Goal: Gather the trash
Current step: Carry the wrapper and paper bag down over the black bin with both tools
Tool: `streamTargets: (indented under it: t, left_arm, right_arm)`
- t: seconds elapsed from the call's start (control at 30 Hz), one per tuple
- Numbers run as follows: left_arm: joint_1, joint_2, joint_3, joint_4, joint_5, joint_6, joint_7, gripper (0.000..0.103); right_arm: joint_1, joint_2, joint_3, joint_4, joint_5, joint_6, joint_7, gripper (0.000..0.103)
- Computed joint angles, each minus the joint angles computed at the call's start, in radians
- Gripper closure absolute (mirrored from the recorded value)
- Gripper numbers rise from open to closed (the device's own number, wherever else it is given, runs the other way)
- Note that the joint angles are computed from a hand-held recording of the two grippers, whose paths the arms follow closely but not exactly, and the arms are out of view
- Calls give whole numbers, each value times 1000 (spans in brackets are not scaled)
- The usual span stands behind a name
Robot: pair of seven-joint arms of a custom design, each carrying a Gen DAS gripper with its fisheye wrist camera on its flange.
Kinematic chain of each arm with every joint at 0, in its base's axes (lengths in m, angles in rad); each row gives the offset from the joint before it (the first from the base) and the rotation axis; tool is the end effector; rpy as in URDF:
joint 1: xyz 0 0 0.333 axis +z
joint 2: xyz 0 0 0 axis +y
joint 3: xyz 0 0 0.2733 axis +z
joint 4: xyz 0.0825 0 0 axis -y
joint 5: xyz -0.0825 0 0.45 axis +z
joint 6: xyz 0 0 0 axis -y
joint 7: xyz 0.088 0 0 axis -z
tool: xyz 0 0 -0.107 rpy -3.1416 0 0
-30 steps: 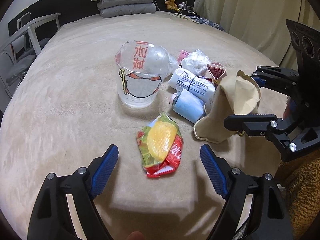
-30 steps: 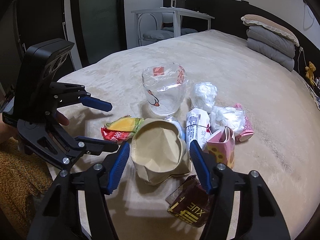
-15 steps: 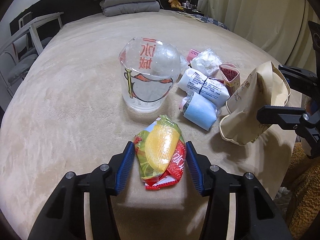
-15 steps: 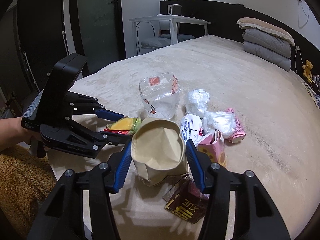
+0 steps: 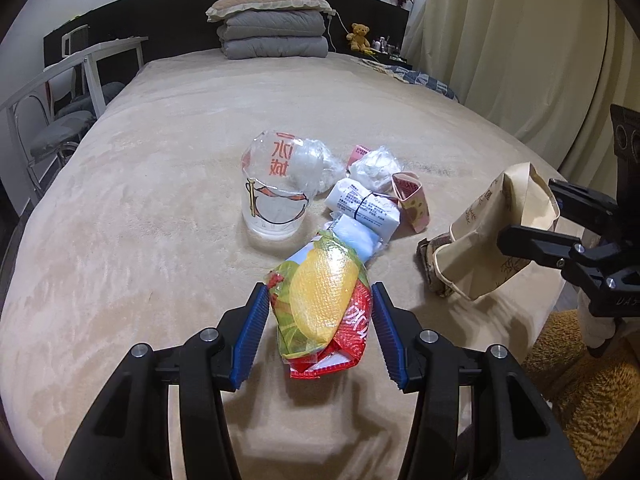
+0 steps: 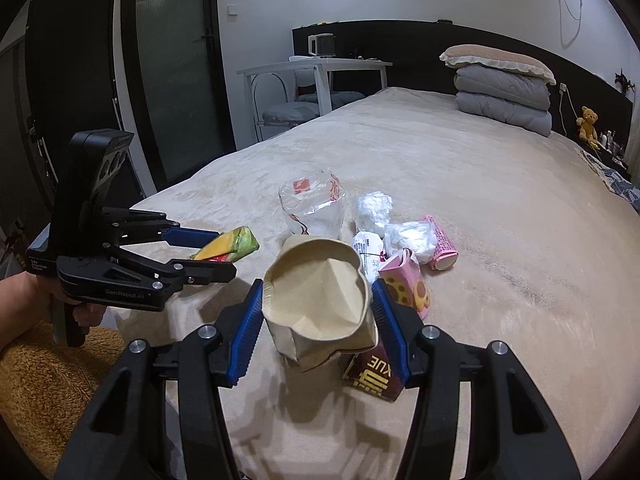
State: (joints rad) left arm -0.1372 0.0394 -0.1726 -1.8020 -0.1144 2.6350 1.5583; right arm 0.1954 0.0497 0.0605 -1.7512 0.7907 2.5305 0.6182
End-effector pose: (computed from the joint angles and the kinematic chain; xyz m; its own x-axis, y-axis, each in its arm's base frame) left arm 0.6554 -0.2051 0.5500 -0.2648 -0.9561 0.1256 -0.7013 0.1016 -0.7056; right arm 0.6688 0.1664 0.5554 0.6763 -0.7347 -0.0533 -0.4556 -0.3603 -0.8140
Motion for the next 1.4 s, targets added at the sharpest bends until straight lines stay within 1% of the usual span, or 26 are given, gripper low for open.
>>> streamTargets:
  t: [0.07, 0.17, 0.27, 0.37, 0.5, 0.77, 0.9, 1.1, 1.27, 1.4]
  left_arm:
    - [-3, -40, -3, -46, -11, 24, -17, 53]
    - [-6, -106, -10, -123, 3, 60, -56, 53]
    - [-9, -171, -20, -196, 7, 93, -87, 53]
    - [-9, -214, -31, -242, 16, 106, -119, 53]
    - [-12, -274, -52, -313, 32, 138, -168, 53]
    - [-25, -383, -88, -447, 36, 196, -251, 53]
    - [-35, -420, -98, -489, 26, 199, -274, 53]
    - [-54, -461, -110, -539, 6, 205, -310, 53]
    - [-81, -492, -108, -577, -27, 194, -332, 53]
    - [-101, -495, -101, -587, -55, 169, -340, 53]
  right_arm:
    - [-1, -34, -3, -41, 20, 5, -2, 49]
    - [8, -95, -18, -114, 47, 16, -1, 49]
    - [27, -160, -41, -190, 75, 36, -11, 49]
    - [51, -221, -66, -262, 87, 50, -7, 49]
    - [92, -305, -95, -366, 82, 96, -14, 49]
    - [163, -448, -162, -531, 47, 137, 23, 49]
    - [192, -502, -193, -588, 21, 139, 62, 49]
    - [217, -566, -211, -661, -48, 148, 142, 49]
    - [218, -591, -214, -702, -132, 127, 231, 49]
    - [222, -579, -229, -696, -165, 78, 289, 49]
